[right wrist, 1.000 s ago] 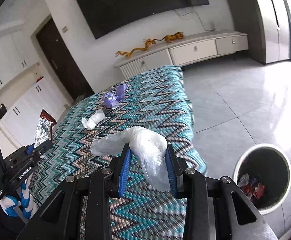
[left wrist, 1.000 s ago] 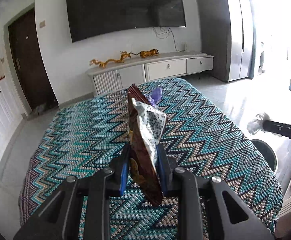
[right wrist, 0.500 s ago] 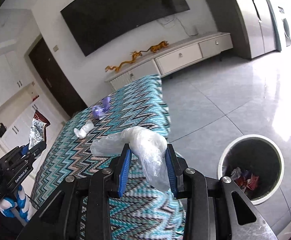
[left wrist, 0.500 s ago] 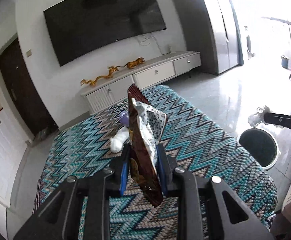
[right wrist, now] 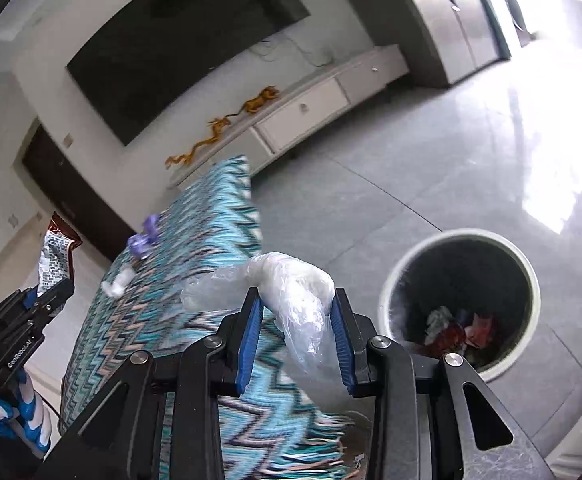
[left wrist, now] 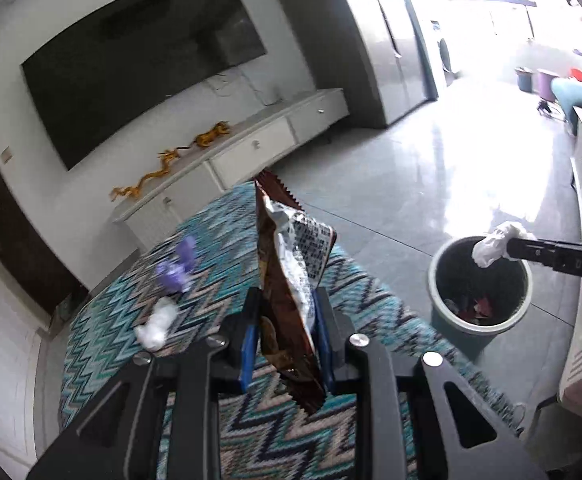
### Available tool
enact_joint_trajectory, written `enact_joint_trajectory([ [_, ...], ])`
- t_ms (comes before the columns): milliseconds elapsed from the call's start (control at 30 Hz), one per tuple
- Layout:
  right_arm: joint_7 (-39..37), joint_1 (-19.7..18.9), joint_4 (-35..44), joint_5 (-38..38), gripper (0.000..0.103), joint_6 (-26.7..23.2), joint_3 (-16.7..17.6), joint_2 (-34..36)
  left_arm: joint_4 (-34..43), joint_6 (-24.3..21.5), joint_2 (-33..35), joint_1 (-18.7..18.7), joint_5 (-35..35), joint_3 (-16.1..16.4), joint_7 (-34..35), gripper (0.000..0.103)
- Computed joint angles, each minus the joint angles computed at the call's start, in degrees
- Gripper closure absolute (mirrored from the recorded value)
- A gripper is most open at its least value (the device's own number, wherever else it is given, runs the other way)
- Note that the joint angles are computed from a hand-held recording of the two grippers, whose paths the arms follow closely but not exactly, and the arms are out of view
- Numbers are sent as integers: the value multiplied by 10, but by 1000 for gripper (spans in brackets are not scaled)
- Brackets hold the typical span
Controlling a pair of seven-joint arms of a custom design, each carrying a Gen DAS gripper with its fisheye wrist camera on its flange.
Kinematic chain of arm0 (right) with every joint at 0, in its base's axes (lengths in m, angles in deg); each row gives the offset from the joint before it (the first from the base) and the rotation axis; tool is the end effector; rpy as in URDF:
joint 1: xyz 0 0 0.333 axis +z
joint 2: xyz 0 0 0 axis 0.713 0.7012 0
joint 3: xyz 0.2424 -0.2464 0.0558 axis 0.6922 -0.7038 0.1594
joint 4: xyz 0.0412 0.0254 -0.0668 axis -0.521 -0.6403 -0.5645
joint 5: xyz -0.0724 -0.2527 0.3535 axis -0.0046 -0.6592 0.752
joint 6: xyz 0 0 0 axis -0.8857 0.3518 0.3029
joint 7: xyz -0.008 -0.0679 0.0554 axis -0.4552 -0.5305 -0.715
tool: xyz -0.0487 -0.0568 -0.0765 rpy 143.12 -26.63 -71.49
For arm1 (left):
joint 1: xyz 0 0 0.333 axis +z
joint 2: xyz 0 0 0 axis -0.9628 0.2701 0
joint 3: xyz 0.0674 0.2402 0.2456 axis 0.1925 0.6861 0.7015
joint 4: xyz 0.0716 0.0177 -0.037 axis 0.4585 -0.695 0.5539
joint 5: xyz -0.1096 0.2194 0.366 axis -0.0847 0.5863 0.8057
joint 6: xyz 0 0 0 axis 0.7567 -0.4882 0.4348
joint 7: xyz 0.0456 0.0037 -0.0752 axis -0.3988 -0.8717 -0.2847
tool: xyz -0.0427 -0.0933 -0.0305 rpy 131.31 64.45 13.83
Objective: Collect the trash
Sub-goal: 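Carry both bags to the white bin and open both tools to drop them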
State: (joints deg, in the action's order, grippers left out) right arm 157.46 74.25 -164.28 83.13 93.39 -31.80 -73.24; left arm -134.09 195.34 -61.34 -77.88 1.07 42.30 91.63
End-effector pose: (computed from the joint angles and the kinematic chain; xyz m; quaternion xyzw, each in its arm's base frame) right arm 0.5835 0.3650 0.5550 -0.5781 0.6710 -0.0737 0.4584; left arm 0.5463 -0.1401 0.6912 -0.4974 0.7422 -0.2240 0.3894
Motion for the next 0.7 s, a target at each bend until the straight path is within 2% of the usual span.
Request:
enact_joint_trajectory([
  [233,13,-21,-32,29,68,2,-8,3,77,-35,88,-36,-44,-12,53,79],
  [533,69,-25,3,-12,65,-53,-50,44,262,-124,260,-70,-190,-45,162,76],
  [600,72,-30,14,-16,58,-68,-51,54,302,-152,292,-66,-241,-57,191,76],
  [633,78,-30,19,-21,50,-76,-54,59,324,-169,308,-66,-259,-62,196,74],
  [700,94,-27,26,-33,46,-91,-59,64,360,-195,336,-66,-285,-68,201,63],
])
